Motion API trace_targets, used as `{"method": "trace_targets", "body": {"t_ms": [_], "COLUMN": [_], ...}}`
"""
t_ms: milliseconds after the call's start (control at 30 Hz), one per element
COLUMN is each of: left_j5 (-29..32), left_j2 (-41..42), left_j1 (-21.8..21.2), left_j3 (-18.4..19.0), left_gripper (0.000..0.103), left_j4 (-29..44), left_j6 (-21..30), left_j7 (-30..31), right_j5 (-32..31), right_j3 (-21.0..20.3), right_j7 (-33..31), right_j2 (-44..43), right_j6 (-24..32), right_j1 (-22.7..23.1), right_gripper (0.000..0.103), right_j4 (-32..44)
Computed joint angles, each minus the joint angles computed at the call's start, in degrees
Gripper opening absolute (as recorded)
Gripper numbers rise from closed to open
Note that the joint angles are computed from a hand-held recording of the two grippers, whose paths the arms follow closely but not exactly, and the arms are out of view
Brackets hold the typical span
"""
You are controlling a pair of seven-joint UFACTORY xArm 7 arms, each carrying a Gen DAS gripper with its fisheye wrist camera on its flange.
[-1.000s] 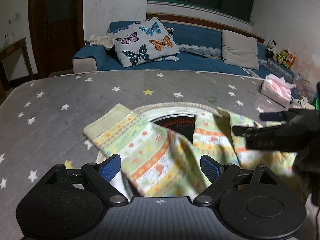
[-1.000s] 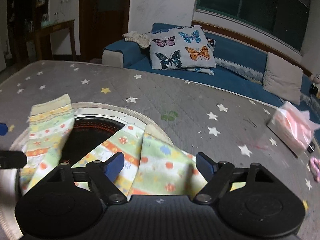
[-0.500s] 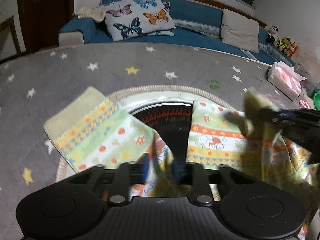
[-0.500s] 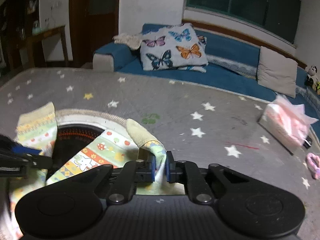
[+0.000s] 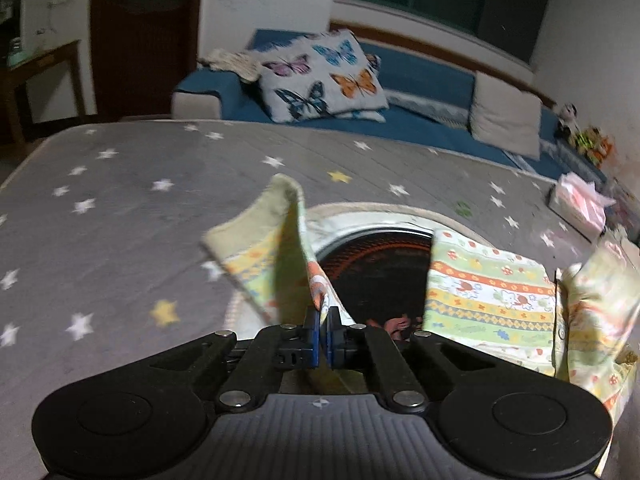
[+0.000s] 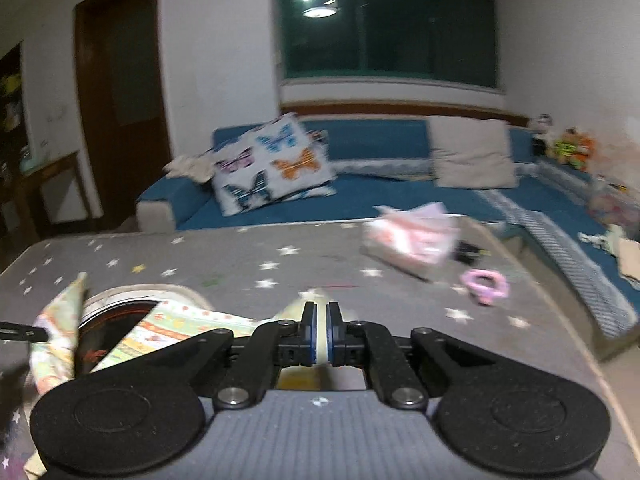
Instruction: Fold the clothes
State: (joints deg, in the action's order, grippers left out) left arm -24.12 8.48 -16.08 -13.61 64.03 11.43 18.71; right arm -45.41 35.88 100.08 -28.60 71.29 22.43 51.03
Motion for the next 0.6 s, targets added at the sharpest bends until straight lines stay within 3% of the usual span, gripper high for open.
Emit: {"method": "trace_targets", "body": {"t_ms": [100,200,333,467,500,567,600], "left_j5": [-5.2,-7.9,-12.2,-10.9,-10.6,-9.5,-9.0], "left_j2": [-3.8,-7.4,-11.8,-14.0,-14.2,-14.2,-14.2], "left_j1": [1.6,0.9,-1.2,-2.5,-2.8,-3.1,-3.1], "left_j3": [-0.4,1.2,4.2,6.5,6.9,7.5,7.6], "left_gripper": [0.003,0.003,0.003,0.003,0.004,0.004,0.004], "left_j4": [-4.1,-8.3,-13.4,-16.5,-16.7,-16.9,-16.9], "left_j6": [-0.7,-1.6,-0.9,-0.5,-0.4,-0.1,-0.1], "left_j7": [4.5,7.1,10.4,8.9,8.6,7.6,7.1], "right_j5": [4.6,8.4,10.9,10.1,9.3,7.6,6.6], "right_j3": [0.9,1.5,0.3,-1.7,-2.2,-3.2,-3.6], "right_j7": [1.5,1.8,4.5,6.8,7.2,8.2,8.6], "right_j2": [-5.3,-7.5,-7.9,-5.4,-4.7,-3.0,-2.0], "right_j6": [3.8,3.8,-4.0,-12.9,-14.8,-18.5,-20.1], "right_j1": [2.2,3.0,2.6,0.0,-0.9,-2.7,-3.5], "right_gripper": [0.002,0.003,0.009,0.014,0.017,0.036,0.04], "right_j4": [-2.6,-4.5,-8.6,-11.8,-12.4,-13.3,-13.5]}}
